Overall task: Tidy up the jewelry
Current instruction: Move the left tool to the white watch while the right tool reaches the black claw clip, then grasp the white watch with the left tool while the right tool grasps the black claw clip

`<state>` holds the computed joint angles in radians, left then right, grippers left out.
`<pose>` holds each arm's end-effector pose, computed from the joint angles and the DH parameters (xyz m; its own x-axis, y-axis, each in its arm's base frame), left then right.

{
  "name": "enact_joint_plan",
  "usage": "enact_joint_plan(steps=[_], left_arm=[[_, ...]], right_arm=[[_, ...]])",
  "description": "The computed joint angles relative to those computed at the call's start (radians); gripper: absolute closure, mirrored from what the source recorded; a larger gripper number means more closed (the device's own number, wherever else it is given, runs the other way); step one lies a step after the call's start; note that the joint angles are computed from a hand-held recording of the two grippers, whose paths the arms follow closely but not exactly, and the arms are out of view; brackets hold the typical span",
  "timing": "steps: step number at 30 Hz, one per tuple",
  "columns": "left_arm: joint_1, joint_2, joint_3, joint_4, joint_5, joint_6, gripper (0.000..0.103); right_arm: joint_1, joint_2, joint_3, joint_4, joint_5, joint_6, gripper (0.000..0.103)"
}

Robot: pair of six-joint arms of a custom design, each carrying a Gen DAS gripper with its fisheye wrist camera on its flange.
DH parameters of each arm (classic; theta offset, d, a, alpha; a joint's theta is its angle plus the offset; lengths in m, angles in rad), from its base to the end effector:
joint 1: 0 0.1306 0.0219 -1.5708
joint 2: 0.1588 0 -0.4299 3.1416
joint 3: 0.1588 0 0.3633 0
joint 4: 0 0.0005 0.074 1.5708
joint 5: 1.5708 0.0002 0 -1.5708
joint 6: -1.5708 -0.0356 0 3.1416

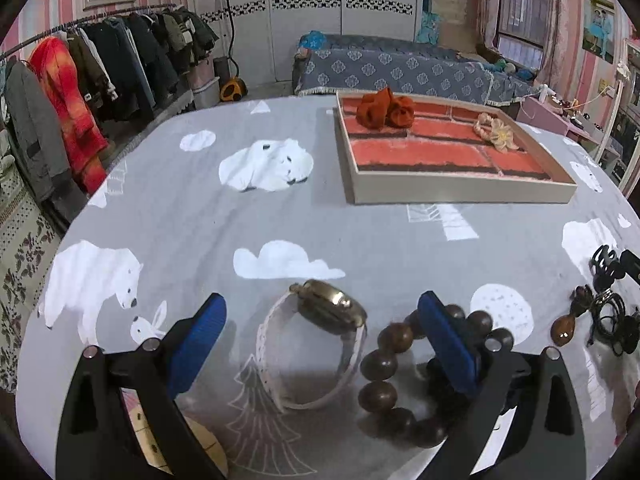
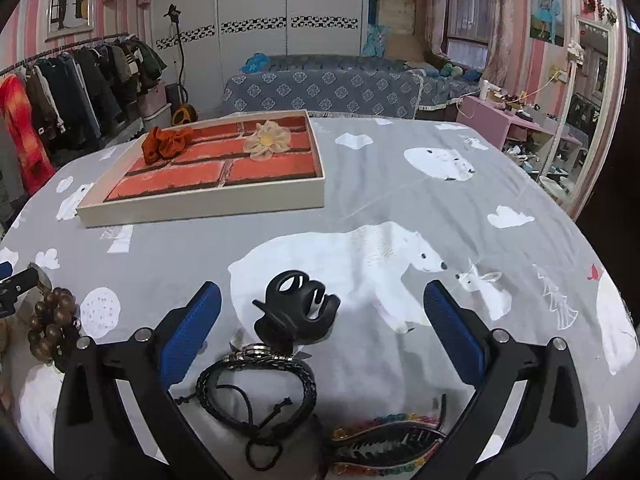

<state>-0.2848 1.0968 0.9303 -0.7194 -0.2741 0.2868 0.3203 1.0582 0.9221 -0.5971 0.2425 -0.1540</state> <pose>0.3051 -0.0798 0.3951 -0.7430 -0.0662 -0.6661 -0.1084 0.9939 0.0221 0.3003 0.0901 0.4118 -0.6486 -0.0583 -0.7589 -0.0372 0.9983 -0.0448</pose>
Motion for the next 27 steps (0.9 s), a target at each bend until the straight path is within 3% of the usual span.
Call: enact_joint_plan(steps=[9,16,23,26,27], left_arm=[[0.025,-0.013,-0.022,0.009,0.003,0.004,0.009],[0.008,-0.031,-0.035,0.028,-0.004,0.006,0.009],[-0.005,-0.024,-0.032,0.017,0.014,-0.005,0.01],[-0.007,-0.023,-0.031,0.017,0.03,-0.012,0.021],[-0.012,-0.021,-0.03,0.014,0.022,-0.013,0.03]], right_arm=[[0.033,0.017,-0.019,0.004,0.07,0.015,0.004],[0.028,0.033,-0.017,0.003,0.054,0.018,0.005],[0.001,0.051,-0.005,-0.013,0.002,0.003,0.023],[-0.008,0.054,-0.003,-0.016,-0.02,0.001,0.034],[-0.008,0.055,-0.003,-0.016,-0.023,0.001,0.038]])
